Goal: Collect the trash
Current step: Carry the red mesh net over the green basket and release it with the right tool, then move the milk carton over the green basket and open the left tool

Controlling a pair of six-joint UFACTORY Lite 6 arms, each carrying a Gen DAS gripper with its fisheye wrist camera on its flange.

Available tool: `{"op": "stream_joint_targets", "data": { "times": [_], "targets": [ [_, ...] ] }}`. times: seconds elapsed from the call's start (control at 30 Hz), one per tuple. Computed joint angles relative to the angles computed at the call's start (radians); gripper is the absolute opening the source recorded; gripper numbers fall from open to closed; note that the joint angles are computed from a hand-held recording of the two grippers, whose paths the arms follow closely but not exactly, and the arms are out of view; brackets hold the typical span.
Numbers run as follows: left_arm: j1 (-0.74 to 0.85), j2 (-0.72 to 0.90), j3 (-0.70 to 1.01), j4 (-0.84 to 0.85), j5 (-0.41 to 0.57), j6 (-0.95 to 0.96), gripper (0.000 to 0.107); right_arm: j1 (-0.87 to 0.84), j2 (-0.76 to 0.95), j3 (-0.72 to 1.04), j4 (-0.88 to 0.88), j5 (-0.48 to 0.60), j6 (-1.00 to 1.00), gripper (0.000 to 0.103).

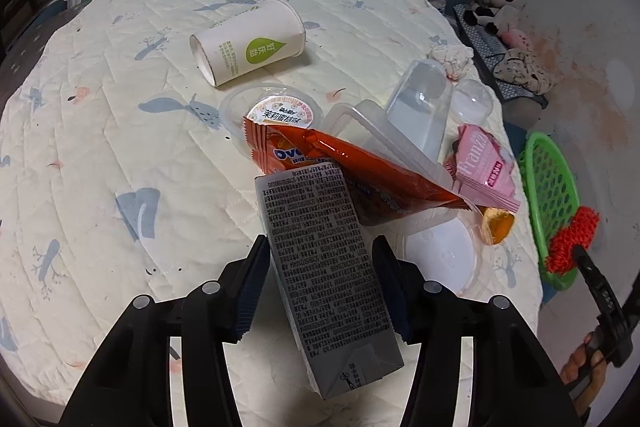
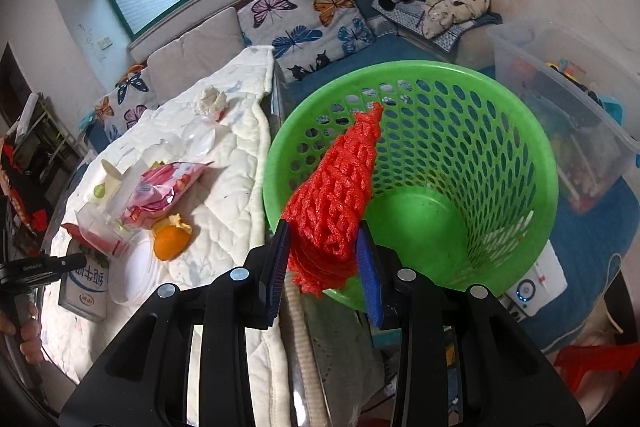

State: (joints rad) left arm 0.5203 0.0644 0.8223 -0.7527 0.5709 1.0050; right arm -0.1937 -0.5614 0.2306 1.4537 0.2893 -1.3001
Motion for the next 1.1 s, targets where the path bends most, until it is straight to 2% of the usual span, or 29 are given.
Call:
{"op": "stream_joint_targets", "data": {
  "times": [0.1,0.3,0.43,0.47,0.53,0.63,0.8,1.0,1.1],
  "targets": [
    [0.063,-0.010,0.007,-0.026,0.085,0.061,0.046,-0.008,0.016,0.006,0.030,-0.003,-0.038,0.036],
    [0.195,-0.100,-0.005,-0.039,0.257,0.172,0.045,-0.015,0.069,0.026,0.145,-0.025,-0.168,0.038],
    [0.255,-0.152,0.002,-0.040,0.370,0.207,0.045,-0.050,0.107,0.040,0.217,-0.017,-0.254,0.047],
    [0.269,-0.172,0.004,-0.044,0.403,0.216,0.045,-0.060,0.111,0.042,0.215,-0.010,-0.256,0.048],
    [0.284,-0.203,0.009,-0.049,0.459,0.225,0.045,-0.077,0.105,0.040,0.209,-0.002,-0.257,0.056],
    [0.260,-0.247,0.031,-0.067,0.525,0.209,0.045,-0.101,0.090,0.041,0.176,0.011,-0.247,0.061],
    [0.072,-0.305,0.043,-0.123,0.512,0.136,0.045,-0.140,0.039,0.043,0.056,0.024,-0.157,0.062],
    [-0.256,-0.248,0.098,-0.172,0.390,0.007,0.045,-0.220,-0.050,0.016,-0.113,0.075,-0.040,0.063],
    [-0.443,-0.156,0.165,-0.192,0.293,-0.053,0.045,-0.278,-0.118,-0.012,-0.194,0.115,0.009,0.066]
  ]
}}
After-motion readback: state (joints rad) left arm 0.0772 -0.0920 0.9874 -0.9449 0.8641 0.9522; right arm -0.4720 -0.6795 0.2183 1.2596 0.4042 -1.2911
